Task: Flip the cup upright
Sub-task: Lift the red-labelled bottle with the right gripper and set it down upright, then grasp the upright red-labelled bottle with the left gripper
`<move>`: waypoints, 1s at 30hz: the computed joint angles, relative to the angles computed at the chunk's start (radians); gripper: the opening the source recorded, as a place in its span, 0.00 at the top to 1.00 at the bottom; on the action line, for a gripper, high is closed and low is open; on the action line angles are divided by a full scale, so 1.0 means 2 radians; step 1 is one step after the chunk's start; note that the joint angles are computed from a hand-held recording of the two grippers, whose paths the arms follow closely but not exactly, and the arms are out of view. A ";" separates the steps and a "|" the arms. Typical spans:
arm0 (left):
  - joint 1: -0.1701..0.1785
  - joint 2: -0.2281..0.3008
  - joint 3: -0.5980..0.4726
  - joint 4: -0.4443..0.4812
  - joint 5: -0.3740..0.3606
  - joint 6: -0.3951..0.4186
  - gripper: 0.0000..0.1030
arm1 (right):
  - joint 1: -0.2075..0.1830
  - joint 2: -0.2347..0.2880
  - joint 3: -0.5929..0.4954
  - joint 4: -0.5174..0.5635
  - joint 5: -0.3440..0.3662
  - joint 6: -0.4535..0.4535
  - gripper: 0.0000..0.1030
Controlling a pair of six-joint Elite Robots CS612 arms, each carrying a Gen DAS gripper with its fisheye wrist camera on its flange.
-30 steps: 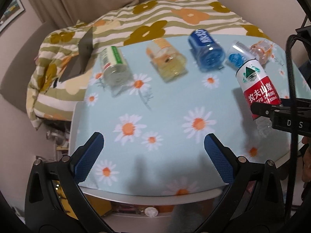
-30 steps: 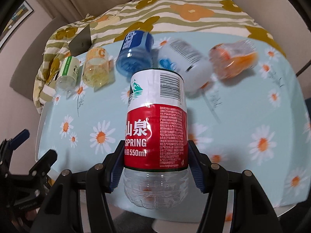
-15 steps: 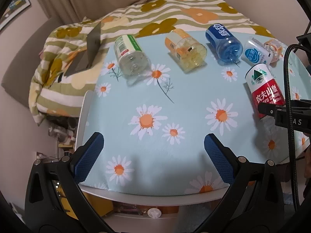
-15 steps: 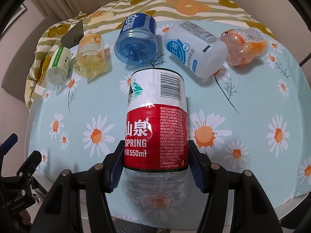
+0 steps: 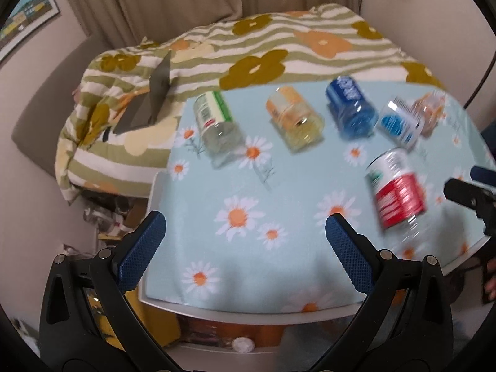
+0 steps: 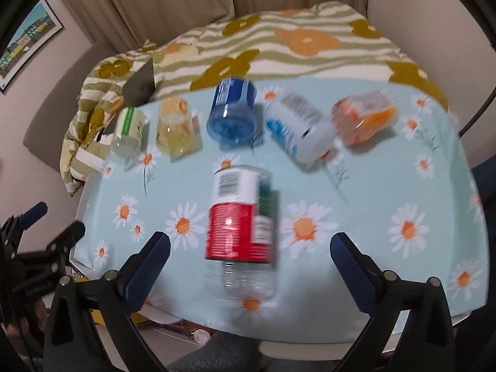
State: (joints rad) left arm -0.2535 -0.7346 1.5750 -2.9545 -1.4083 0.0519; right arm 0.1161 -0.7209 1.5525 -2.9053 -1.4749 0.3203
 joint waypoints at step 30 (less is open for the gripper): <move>-0.056 0.092 -0.204 0.365 -0.061 -0.123 0.00 | -0.081 -0.001 0.018 0.011 0.053 -0.149 0.00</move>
